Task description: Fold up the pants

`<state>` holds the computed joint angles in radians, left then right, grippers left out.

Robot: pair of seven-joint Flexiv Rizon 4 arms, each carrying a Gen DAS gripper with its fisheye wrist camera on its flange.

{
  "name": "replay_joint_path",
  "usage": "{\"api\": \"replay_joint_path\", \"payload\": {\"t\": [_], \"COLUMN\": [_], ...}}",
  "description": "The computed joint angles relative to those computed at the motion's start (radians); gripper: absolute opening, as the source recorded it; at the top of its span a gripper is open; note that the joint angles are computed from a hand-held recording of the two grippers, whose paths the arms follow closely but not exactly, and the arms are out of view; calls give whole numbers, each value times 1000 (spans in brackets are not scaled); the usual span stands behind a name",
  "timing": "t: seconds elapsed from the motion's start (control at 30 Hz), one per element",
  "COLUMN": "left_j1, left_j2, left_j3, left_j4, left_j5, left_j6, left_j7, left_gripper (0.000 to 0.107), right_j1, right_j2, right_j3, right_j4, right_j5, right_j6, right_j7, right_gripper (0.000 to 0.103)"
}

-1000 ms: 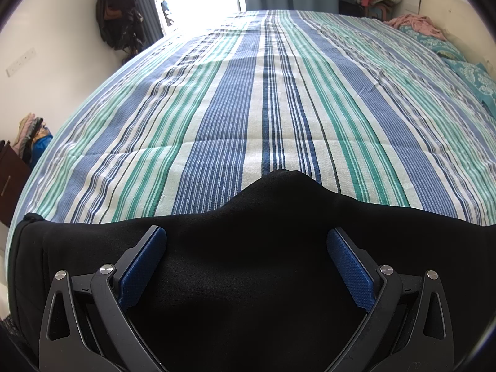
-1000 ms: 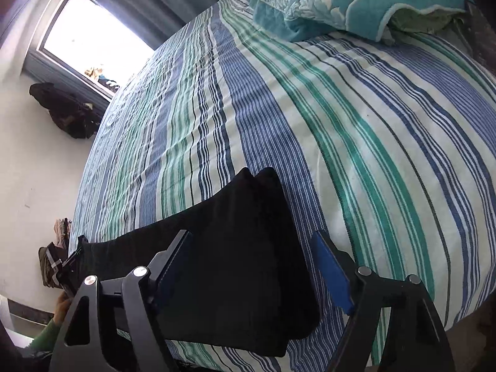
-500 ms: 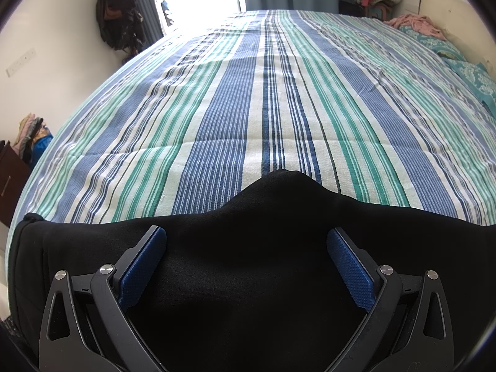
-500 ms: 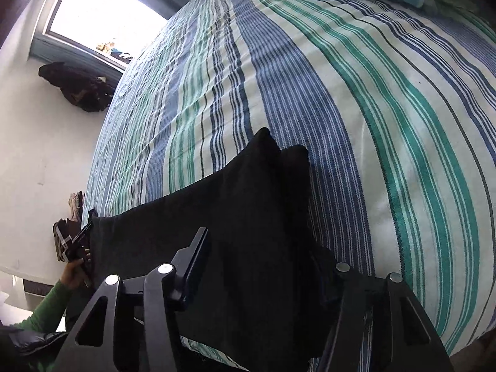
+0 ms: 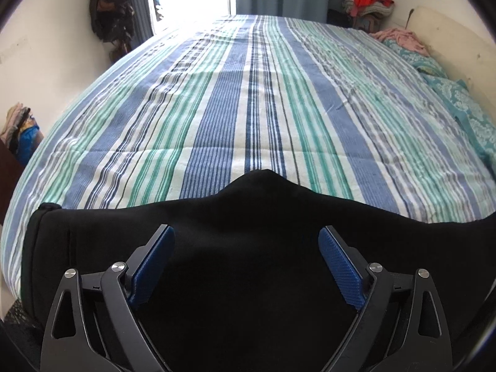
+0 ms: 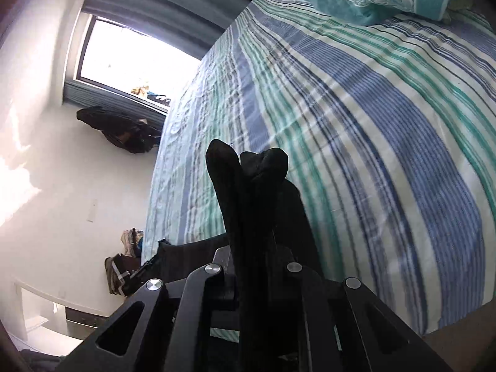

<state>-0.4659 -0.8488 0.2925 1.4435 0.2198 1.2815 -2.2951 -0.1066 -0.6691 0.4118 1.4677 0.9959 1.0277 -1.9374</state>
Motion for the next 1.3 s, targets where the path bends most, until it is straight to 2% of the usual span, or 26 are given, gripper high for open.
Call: {"api": "replay_joint_path", "payload": {"t": [0.17, 0.3, 0.43, 0.5, 0.57, 0.63, 0.67, 0.7, 0.77, 0.83, 0.87, 0.9, 0.93, 1.0, 1.03, 1.07, 1.13, 1.17, 1.2, 1.23, 1.3], "left_j1": [26, 51, 101, 183, 176, 188, 209, 227, 246, 258, 258, 258, 268, 294, 287, 253, 154, 112, 98, 94, 47], "left_j2": [136, 181, 199, 207, 203, 206, 208, 210, 213, 210, 205, 198, 190, 165, 150, 135, 100, 78, 59, 48, 53], "left_j3": [-23, -23, -59, -143, -137, -155, -181, -203, -234, -272, -289, -309, -341, -419, -436, -420, -331, -288, -276, -274, -222], "left_j4": [265, 432, 530, 563, 572, 580, 588, 600, 609, 597, 582, 562, 541, 473, 434, 390, 299, 258, 229, 215, 237], "left_j5": [-27, -76, -134, -149, -171, -191, -196, -200, -205, -193, -186, -177, -162, -139, -144, -162, -198, -214, -231, -250, -256], "left_j6": [280, 423, 459, 528, 563, 563, 572, 587, 608, 617, 613, 605, 595, 520, 466, 407, 281, 222, 177, 141, 167], "left_j7": [-47, -77, -70, -61, -43, -19, -11, -3, 24, 76, 110, 147, 186, 278, 320, 351, 383, 388, 400, 411, 380], "left_gripper": [97, 97, 97, 97, 97, 97, 97, 97, 97, 97, 96, 93, 90, 71, 68, 66, 64, 53, 17, 7, 7], "right_j1": [20, 173, 377, 490, 596, 707, 759, 786, 786, 774, 772, 771, 775, 796, 818, 833, 829, 813, 779, 761, 787], "right_j2": [-16, -94, -219, -283, -343, -391, -409, -419, -398, -336, -298, -261, -223, -160, -136, -115, -89, -79, -77, -73, -62], "right_j3": [132, 139, 109, 70, 17, -79, -142, -172, -157, -147, -149, -155, -171, -214, -247, -270, -261, -245, -207, -186, -230], "right_j4": [-59, -174, -338, -426, -501, -563, -586, -597, -560, -456, -389, -319, -244, -102, -38, 18, 103, 127, 135, 148, 170], "right_j5": [218, 295, 233, 143, 44, -89, -166, -220, -252, -287, -305, -321, -337, -362, -371, -373, -363, -358, -365, -373, -378], "right_j6": [-12, 8, 54, 85, 109, 117, 102, 88, 135, 227, 286, 347, 411, 531, 584, 630, 713, 734, 755, 795, 860], "right_j7": [-141, -166, -70, 33, 155, 307, 406, 456, 414, 339, 306, 282, 270, 263, 276, 287, 297, 310, 315, 312, 326], "right_gripper": [12, 12, 12, 12, 13, 26, 44, 56, 58, 65, 73, 78, 79, 79, 79, 79, 79, 79, 79, 79, 79]}}
